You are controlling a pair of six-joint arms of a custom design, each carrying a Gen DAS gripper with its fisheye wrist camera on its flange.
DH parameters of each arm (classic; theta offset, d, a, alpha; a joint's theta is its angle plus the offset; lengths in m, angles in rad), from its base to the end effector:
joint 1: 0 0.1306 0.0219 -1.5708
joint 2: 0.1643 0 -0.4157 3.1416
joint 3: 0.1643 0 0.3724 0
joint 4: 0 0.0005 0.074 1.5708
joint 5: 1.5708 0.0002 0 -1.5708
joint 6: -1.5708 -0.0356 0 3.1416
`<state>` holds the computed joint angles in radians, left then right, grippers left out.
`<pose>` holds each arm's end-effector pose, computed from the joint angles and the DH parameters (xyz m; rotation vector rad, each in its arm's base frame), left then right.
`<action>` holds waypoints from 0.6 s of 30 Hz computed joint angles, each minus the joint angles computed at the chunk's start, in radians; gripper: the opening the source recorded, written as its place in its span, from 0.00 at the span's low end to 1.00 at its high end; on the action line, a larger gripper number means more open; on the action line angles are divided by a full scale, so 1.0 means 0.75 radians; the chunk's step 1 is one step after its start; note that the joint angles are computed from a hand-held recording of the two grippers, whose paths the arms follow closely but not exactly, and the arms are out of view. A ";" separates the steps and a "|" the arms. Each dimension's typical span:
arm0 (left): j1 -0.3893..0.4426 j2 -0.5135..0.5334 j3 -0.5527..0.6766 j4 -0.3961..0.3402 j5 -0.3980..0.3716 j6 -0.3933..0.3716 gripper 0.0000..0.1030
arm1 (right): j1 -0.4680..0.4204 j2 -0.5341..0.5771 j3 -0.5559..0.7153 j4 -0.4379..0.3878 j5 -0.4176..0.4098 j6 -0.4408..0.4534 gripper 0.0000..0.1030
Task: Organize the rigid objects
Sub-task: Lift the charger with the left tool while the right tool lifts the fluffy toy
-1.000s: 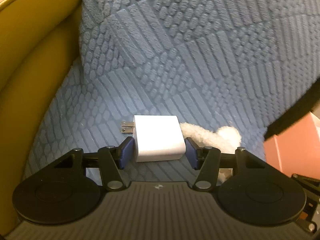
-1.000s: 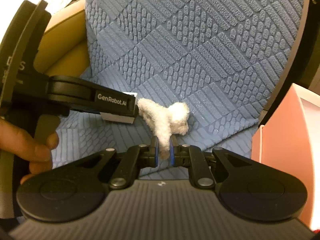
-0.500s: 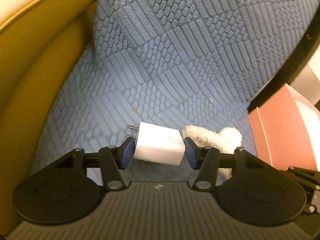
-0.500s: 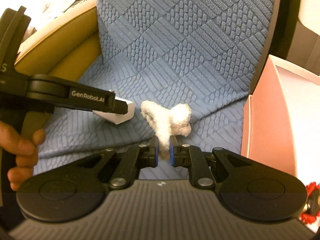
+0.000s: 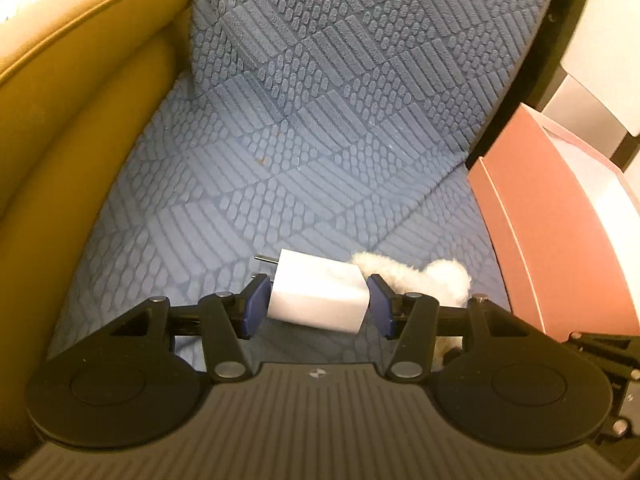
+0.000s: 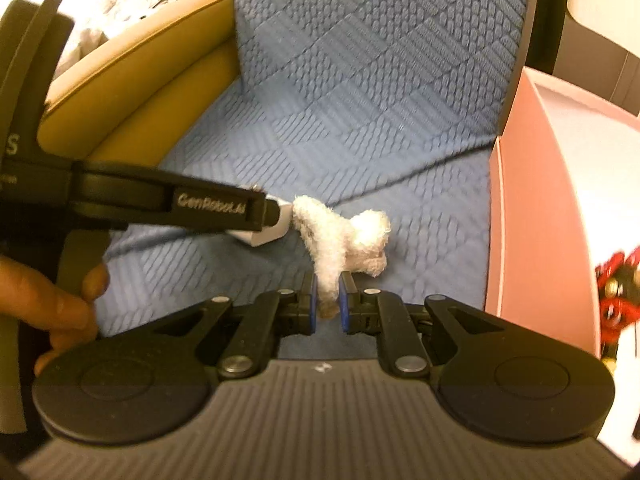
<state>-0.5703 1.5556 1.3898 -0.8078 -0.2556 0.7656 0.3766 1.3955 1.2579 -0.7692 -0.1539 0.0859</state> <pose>0.4354 -0.2691 0.3904 -0.3436 2.4890 -0.2254 0.4197 0.1713 0.4091 -0.6347 2.4071 0.3141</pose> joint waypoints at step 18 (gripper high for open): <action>-0.064 -0.090 -0.070 -0.001 -0.012 0.125 0.57 | 0.038 -0.077 -0.076 0.008 0.065 -0.002 0.51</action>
